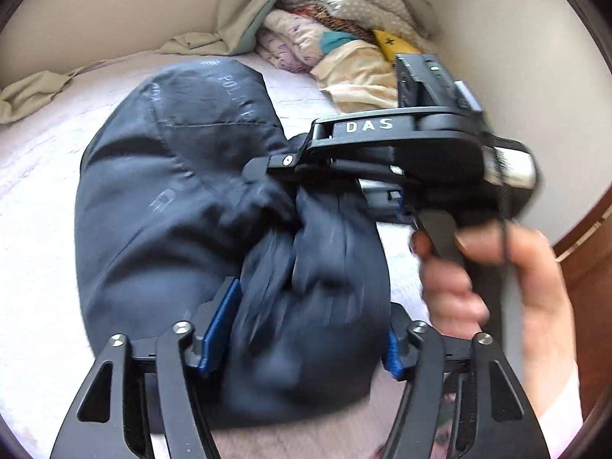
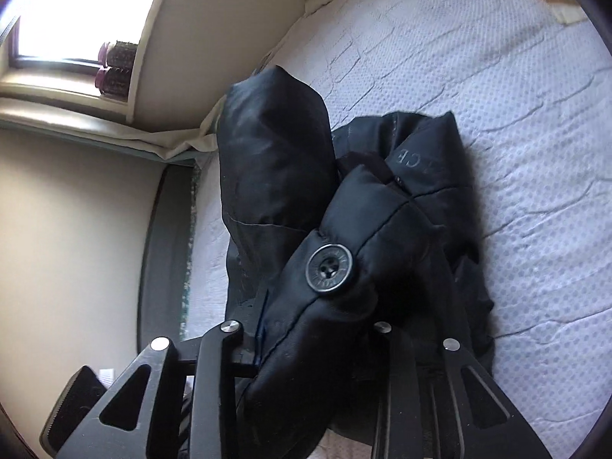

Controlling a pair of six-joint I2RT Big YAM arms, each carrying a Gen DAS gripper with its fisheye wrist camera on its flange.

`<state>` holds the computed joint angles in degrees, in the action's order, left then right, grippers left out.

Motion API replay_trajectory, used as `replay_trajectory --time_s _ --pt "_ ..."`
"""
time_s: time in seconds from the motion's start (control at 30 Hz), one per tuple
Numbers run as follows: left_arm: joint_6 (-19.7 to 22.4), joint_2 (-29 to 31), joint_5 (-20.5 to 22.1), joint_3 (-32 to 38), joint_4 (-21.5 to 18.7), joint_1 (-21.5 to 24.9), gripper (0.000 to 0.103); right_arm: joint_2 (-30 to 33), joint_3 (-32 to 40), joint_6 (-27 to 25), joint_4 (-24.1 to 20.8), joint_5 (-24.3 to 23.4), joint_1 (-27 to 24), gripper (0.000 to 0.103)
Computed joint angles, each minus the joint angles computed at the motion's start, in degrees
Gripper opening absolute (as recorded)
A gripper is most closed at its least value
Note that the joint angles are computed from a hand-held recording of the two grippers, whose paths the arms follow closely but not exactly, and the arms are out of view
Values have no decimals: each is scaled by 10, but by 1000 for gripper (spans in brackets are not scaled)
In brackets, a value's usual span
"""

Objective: Fold large clothes

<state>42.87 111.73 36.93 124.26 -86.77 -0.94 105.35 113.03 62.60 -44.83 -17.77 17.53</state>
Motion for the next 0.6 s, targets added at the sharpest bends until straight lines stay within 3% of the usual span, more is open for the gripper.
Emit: replay_trajectory --time_s 0.07,0.13,0.2,0.3,0.37,0.43,0.5,0.6 --pt "38 2 28 13 -35 21 71 2 15 -19 -20 21 1 21" --pt "59 -8 50 6 -35 41 73 1 22 -34 -34 33 1 18" --pt "44 -22 78 -15 4 64 73 -1 27 -48 -51 48 0 13" --pt "-15 -16 97 -22 68 86 73 -15 7 -55 -58 63 -4 9" --pt "-35 13 85 9 51 89 73 -24 -10 -54 -56 67 -8 9" --pt "-31 47 50 47 19 83 70 -21 -4 -56 -72 77 -8 7" --pt "-23 66 43 55 7 80 71 -24 -10 -61 -84 90 -10 6" --pt "-19 72 45 55 18 72 71 -19 -11 -65 -123 102 -12 5"
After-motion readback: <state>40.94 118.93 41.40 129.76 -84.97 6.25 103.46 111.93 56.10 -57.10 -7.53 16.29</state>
